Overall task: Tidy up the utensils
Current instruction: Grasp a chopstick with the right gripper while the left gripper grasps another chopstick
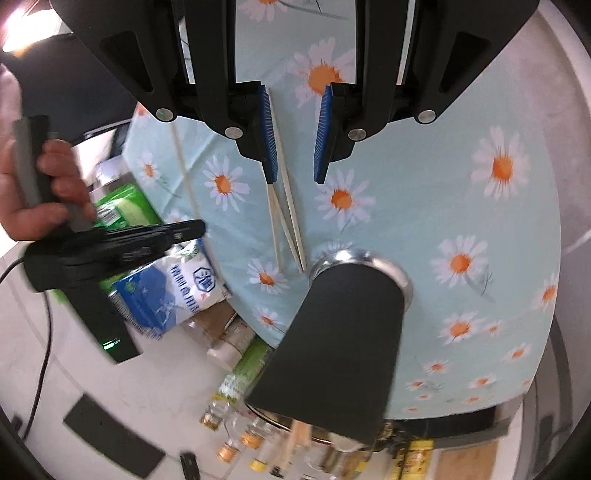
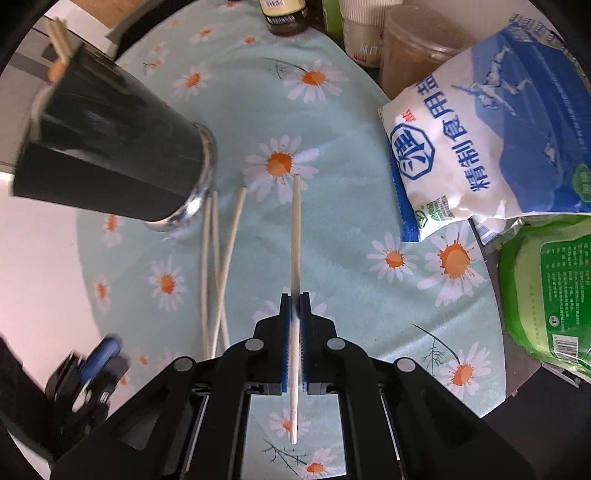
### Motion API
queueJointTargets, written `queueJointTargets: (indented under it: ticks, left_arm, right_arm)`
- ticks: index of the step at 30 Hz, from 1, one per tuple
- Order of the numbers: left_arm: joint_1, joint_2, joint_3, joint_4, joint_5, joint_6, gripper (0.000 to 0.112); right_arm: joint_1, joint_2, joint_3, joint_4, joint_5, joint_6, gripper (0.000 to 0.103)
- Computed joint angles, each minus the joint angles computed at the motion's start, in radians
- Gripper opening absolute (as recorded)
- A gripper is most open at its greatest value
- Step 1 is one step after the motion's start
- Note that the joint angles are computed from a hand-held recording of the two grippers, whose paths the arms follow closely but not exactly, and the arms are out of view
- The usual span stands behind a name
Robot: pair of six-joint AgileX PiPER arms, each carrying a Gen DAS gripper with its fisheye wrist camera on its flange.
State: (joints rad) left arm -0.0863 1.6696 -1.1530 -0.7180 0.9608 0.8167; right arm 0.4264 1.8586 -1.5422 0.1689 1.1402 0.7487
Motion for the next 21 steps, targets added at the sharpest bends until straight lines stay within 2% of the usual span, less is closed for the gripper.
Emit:
queueJointTargets:
  ticks: [8,14,21]
  left_arm:
    - [-0.166,0.199,-0.243,0.213,0.080,-0.296,0.019]
    - [-0.252,0.256,-0.307,0.357,0.091,-0.451,0.019]
    - [-0.326,0.332,-0.382,0.498,0.122,-0.614,0.019]
  right_arm:
    - [-0.067,-0.124,0.122,0.091,-0.089,-0.141,0.005]
    - [-0.130,-0.199,0.217,0.173,-0.140,-0.280,0.005]
    - [-0.227,-0.245,0.305,0.299,-0.158,-0.460,0.005]
